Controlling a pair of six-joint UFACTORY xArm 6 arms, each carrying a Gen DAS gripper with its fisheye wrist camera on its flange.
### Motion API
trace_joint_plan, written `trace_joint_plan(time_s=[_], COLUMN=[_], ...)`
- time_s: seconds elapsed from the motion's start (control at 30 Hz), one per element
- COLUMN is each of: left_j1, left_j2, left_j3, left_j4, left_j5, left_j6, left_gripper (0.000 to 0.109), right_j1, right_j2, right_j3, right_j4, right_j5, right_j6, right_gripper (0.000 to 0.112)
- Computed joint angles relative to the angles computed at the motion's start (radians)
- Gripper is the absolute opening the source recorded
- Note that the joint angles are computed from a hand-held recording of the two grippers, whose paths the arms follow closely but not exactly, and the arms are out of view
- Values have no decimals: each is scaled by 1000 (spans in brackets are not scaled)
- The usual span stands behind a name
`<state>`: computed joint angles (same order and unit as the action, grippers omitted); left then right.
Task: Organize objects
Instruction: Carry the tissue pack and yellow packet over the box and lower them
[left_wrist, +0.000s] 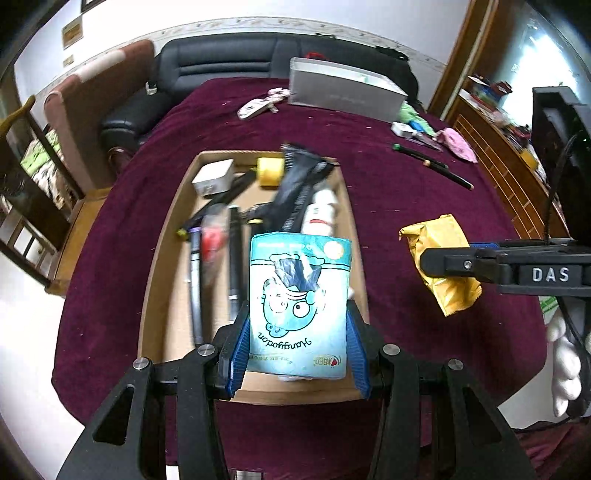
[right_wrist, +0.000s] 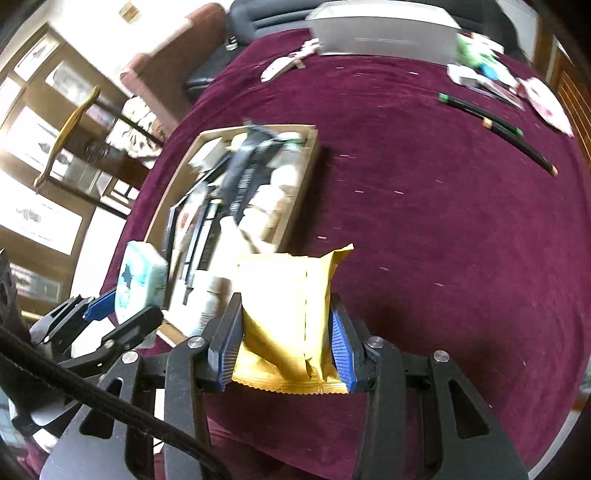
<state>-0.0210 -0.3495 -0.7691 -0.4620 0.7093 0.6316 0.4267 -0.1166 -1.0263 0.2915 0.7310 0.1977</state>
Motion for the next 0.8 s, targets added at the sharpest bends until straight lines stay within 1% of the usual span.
trace_joint_plan(time_s=[0.13,0.4,0.8], left_j1=[48,95,132], left_j2=[37,140,274], left_j3=[-15,-75,-173], left_j4=[-21,-29,-16], left_j5=[9,33,90], left_j6=[41,94,146], left_gripper=[41,41,41], right_j1=[39,82,97], right_j2=[66,203,317], right_j3=[-72,-208,-300], right_j4=[-11,-29,-12], right_j5=[24,66,98], right_j6=[10,23,68], right_gripper=[42,42,42])
